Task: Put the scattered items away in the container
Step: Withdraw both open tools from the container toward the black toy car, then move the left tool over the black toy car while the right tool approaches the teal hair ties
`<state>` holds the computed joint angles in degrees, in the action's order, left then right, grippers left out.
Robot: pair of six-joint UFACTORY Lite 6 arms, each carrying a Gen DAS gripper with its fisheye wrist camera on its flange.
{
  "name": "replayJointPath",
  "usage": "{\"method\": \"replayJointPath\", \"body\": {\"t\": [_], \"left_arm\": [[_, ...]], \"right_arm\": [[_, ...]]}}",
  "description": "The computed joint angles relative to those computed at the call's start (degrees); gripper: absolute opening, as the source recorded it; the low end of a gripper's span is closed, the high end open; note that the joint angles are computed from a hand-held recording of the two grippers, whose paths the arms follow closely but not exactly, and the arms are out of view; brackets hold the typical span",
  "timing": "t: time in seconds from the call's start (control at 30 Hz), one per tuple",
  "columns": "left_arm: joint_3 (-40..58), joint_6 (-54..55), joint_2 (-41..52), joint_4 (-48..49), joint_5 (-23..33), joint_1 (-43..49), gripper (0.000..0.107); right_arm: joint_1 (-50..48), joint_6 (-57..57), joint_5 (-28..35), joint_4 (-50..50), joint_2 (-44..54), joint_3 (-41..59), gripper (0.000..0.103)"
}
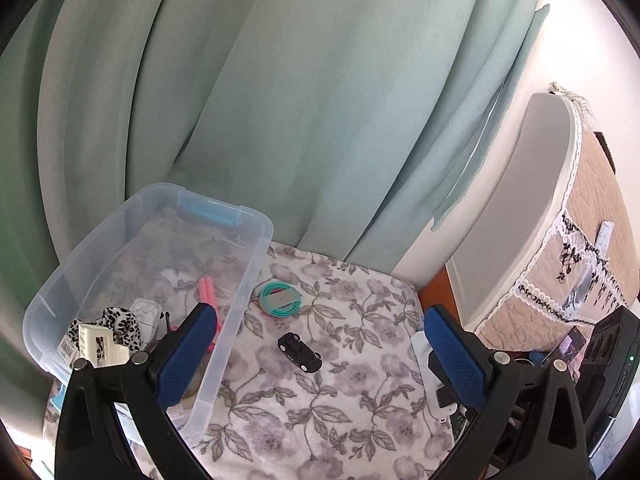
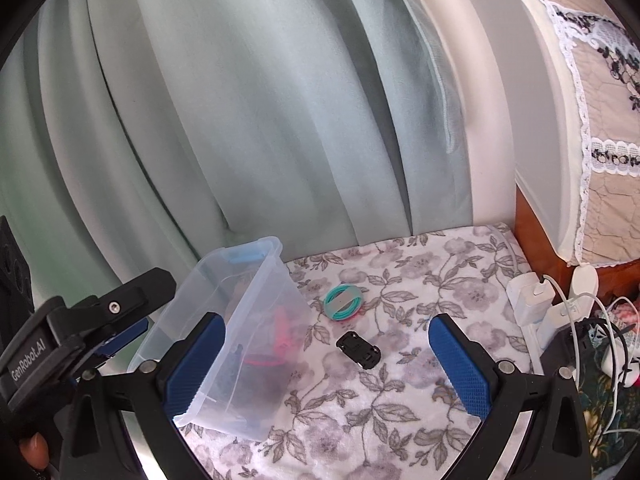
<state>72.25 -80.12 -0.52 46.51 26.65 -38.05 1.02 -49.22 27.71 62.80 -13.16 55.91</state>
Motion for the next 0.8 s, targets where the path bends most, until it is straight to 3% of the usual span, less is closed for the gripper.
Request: {"method": "replayJointPath", "body": {"t": [0.17,0.4,0.67,0.8], "left_arm": [[1.7,-2.9,3.2,3.4,1.6,-2.1,0.103],[4.6,0.4,8.1,0.5,-0.2,-2.6,0.103],[7.0,8.3,14.0,-7.9,-6.4,-1.2,0.103],[10.0,11.0,18.1,-10.2,-5.7,-1.3,0.103]], "right_arm": [[-2.3,-1.4,-1.3,0.2,0.3,-0.7,0.103],[-3.4,-1.5,-4.2,-1.4,2.5,-2.2,0.103],[-7.5,-7.7,-0.1,3.4,9.5,-0.3,0.103],[-8.3,-4.4,0.2,-0.3,14.5,1.9,0.103]]}}
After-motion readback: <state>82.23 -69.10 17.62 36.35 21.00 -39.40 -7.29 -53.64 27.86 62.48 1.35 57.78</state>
